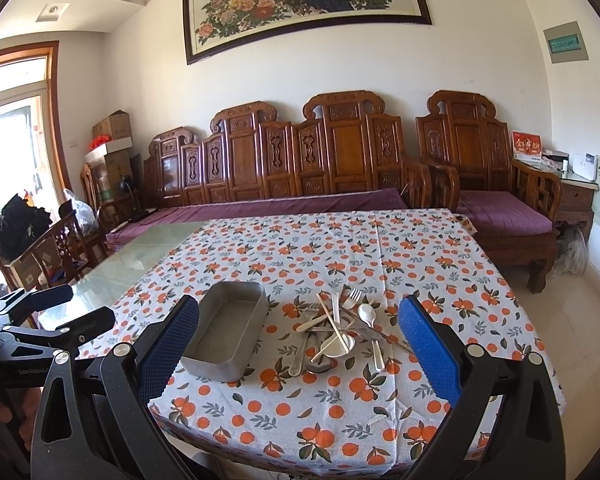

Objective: Organize utensils
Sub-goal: 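Reach left tool toward the utensil pile while right tool grasps a wooden chopstick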

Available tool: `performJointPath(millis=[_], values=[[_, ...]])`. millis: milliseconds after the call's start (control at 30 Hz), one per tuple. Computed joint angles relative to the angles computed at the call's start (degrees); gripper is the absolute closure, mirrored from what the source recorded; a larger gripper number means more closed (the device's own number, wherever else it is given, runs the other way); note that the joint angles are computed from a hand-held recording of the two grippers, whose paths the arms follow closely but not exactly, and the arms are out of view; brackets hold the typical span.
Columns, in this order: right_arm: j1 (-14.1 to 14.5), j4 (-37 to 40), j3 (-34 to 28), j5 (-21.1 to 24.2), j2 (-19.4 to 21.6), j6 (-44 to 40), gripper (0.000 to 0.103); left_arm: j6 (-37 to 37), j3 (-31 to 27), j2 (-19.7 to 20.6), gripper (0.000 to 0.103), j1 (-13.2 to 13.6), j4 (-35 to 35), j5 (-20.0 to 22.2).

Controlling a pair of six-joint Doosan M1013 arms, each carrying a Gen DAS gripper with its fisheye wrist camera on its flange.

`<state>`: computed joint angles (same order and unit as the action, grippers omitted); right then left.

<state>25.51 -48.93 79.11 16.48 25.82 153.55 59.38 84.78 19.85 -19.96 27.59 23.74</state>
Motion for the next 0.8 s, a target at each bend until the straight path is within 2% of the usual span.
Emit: performJointPath(millis=[200,367,467,700,800], values=[[-1.6,7.8,-0.7,-1.0,1.9,-7.3,0.006,7.9,-1.8,2.3,0.007,0.5,-6.7,2.2],[-2.6,12.9,-1.8,-0.6,3.5,-12.3,0.017,17.8,-3.5,4.2,0.007,1.5,-16.7,3.3],[-3.2,15.9,-2.7,-0.1,4.5,-15.8,0.022,19.9,-4.5,5.2,0.007,1.6,-17.7,4.1],[-4.4,25.2,-5.6,2.6,7.4,-25.5,0.036,28.7,-7.5,7.6,0.007,2.7,-26.8,6.9],[-5.0,29.8,-7.5,4.2,8.9,-30.5,0.043,30.4,-8.7,8.5,0.007,2.8,-28.1,7.2]])
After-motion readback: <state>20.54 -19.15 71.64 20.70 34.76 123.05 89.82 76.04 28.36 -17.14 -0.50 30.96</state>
